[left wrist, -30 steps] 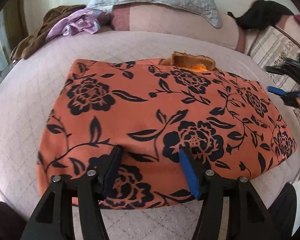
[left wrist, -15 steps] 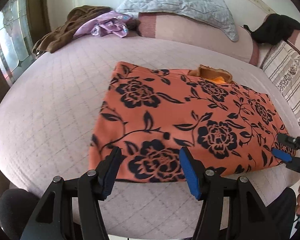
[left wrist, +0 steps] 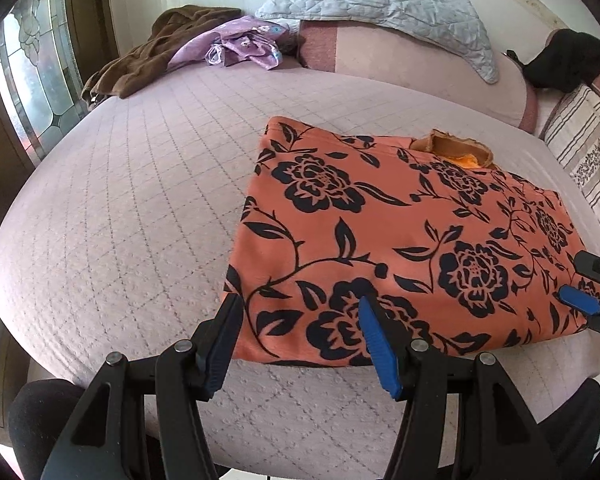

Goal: Fold small clothes

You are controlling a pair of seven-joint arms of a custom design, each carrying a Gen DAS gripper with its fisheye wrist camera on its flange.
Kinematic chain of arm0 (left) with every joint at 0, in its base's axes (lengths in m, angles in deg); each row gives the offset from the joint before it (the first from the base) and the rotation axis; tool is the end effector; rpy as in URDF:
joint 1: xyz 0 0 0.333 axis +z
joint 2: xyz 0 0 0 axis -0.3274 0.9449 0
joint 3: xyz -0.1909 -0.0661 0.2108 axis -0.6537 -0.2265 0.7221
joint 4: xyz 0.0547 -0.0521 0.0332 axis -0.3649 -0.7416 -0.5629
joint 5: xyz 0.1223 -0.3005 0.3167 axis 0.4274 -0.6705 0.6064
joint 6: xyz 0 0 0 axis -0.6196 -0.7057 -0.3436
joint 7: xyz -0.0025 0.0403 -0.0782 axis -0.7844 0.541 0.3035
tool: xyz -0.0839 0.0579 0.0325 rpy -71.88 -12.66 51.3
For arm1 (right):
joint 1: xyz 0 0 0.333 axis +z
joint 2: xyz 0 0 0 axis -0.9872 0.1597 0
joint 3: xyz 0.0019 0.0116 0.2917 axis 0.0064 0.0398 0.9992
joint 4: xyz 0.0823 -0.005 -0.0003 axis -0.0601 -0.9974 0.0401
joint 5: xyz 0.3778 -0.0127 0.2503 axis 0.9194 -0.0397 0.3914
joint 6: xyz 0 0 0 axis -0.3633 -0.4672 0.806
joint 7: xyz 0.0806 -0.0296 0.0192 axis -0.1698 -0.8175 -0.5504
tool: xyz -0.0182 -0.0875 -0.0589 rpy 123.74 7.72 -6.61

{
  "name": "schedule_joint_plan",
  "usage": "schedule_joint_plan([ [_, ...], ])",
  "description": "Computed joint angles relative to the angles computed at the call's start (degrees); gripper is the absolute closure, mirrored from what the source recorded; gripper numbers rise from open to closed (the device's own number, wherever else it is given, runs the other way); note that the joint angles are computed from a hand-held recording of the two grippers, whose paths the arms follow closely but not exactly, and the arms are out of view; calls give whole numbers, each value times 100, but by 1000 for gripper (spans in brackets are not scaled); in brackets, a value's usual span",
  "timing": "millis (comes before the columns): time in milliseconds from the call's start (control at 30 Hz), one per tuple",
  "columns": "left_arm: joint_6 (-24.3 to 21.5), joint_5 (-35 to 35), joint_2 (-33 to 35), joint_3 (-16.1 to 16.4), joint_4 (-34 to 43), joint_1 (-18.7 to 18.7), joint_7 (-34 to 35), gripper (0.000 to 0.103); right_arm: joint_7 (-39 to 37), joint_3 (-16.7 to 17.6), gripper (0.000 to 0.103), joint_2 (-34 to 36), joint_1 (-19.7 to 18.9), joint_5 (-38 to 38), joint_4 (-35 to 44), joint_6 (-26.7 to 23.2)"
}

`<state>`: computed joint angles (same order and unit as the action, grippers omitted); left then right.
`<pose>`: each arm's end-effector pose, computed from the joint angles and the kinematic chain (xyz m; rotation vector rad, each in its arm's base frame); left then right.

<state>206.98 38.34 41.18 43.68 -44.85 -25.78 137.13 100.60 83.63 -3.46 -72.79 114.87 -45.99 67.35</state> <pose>0.6105 -0.1990 0.4796 -1.9355 1.7915 -0.6362 0.6425 0.0894 0.4849 -1.3975 1.7689 0.2780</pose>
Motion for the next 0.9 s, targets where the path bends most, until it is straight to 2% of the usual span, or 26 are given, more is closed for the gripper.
schedule_joint_plan([
  [200,-21,298,107,2,124,17,-199,42,-99,53,34,235,-26,165,236,-126],
  [300,-599,304,475,43,451,-33,-112,41,68,91,35,454,-57,-6,370,-185],
  [367,-411,119,441,119,325,-36,-89,39,137,127,35,559,-116,8,406,-246],
  [400,-465,37,424,136,339,-39,-67,40,102,148,35,542,-145,83,391,-237],
  [533,-579,531,370,168,434,-64,-434,40,56,158,35,354,-179,-28,261,-181],
  [633,-582,750,379,168,557,-65,-669,40,46,82,35,6,-184,57,-152,-35],
  [733,-480,888,413,138,656,-99,-747,40,78,-51,35,-589,-116,315,-874,333],
  [900,-451,705,694,100,938,-251,-430,40,808,-335,34,-1315,52,248,-1838,1010],
])
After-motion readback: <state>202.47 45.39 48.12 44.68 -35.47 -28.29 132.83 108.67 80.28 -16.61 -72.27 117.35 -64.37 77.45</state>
